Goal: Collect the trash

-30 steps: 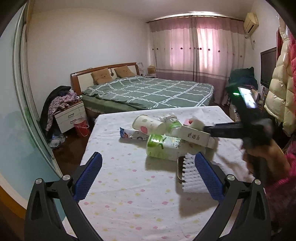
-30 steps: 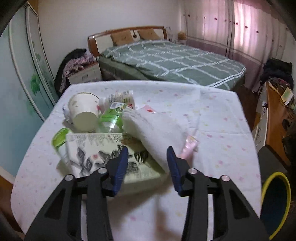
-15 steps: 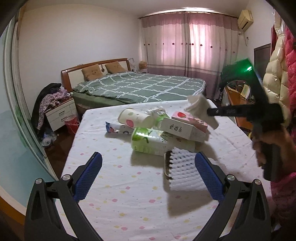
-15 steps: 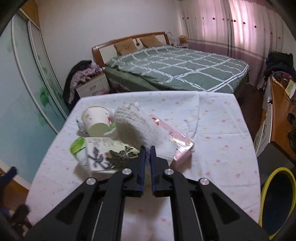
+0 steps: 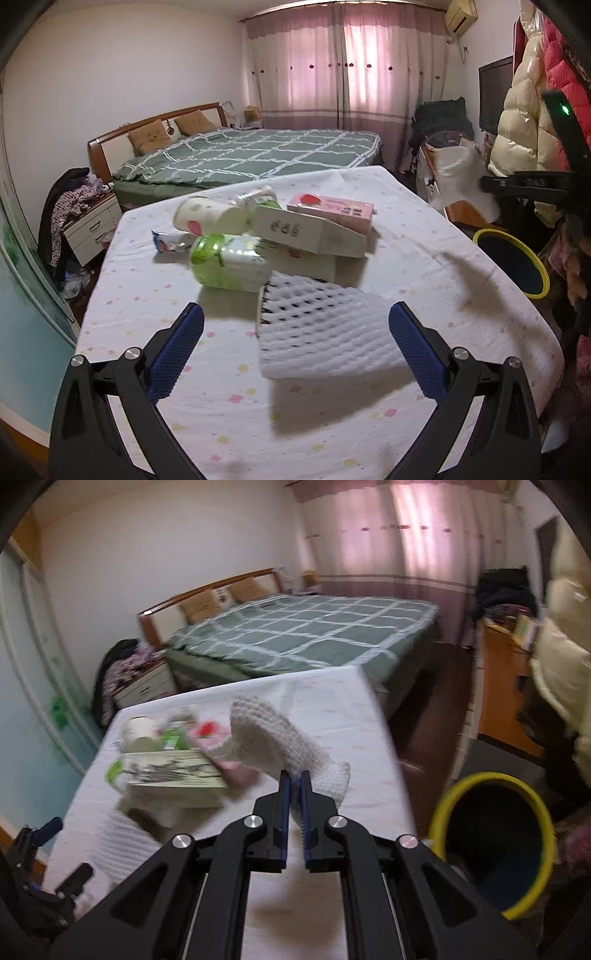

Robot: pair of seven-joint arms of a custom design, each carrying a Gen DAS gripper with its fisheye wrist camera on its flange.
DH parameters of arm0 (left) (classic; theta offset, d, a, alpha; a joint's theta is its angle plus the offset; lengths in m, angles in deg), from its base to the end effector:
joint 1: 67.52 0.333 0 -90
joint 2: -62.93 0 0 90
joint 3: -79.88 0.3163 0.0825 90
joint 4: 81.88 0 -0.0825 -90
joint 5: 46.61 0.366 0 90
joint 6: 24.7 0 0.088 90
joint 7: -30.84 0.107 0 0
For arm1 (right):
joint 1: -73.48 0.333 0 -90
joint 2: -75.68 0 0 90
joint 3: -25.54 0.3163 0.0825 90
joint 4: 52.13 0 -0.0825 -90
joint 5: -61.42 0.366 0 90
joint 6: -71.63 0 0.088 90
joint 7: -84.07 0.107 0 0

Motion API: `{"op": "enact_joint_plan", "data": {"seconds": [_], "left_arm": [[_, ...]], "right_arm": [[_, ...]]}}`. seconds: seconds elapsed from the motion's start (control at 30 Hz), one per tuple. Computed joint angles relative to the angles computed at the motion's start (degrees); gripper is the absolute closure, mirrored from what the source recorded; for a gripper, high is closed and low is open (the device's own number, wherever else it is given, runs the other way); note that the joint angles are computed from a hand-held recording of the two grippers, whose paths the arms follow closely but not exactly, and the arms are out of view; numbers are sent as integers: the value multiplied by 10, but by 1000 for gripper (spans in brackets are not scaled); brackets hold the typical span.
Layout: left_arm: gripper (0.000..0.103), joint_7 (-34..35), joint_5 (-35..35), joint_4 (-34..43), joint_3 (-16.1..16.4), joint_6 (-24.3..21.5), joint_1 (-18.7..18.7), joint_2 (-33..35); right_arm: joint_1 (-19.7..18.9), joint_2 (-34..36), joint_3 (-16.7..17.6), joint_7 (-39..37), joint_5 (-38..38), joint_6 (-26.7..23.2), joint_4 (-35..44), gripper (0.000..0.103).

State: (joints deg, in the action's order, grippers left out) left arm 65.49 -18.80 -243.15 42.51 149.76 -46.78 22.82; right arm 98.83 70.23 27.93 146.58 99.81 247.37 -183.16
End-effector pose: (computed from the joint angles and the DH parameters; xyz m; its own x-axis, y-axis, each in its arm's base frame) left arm 0.3467 -0.1458 0.4439 0.1819 -0.9818 -0.0552 -0.6009 -0.0665 -0.7966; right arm 0.4886 0.2016 0.4950 0.3836 -0.9076 -0.1707 -0.6381 -0.1269 -0.7594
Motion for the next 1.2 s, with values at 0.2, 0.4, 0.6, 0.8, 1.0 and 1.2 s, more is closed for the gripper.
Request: {"op": "enact_joint_plan", "data": {"seconds": [0.2, 0.4, 0.6, 0.8, 1.0, 1.2], "left_arm": [[5, -8, 5, 11, -19, 6, 12, 17], [5, -16, 11, 20, -25, 0, 15, 22], [4, -20, 23, 26, -22, -11, 10, 28], [4, -30, 37, 28, -16, -16, 7, 31], [5, -42, 49, 29, -12, -23, 6, 35], [4, -56, 64, 23, -2, -37, 8, 25]], "right_arm": [[-79, 8, -2, 140, -128, 21, -33, 97], [-124, 44, -13, 241, -216, 25, -29, 97], [-143, 86, -37, 404, -372, 15, -11, 96], [-141, 112, -67, 510, -475, -5, 10, 95], [-144, 114, -76, 572, -543, -4, 12, 85], [-147, 105, -71, 597, -580, 3, 7, 80]]}}
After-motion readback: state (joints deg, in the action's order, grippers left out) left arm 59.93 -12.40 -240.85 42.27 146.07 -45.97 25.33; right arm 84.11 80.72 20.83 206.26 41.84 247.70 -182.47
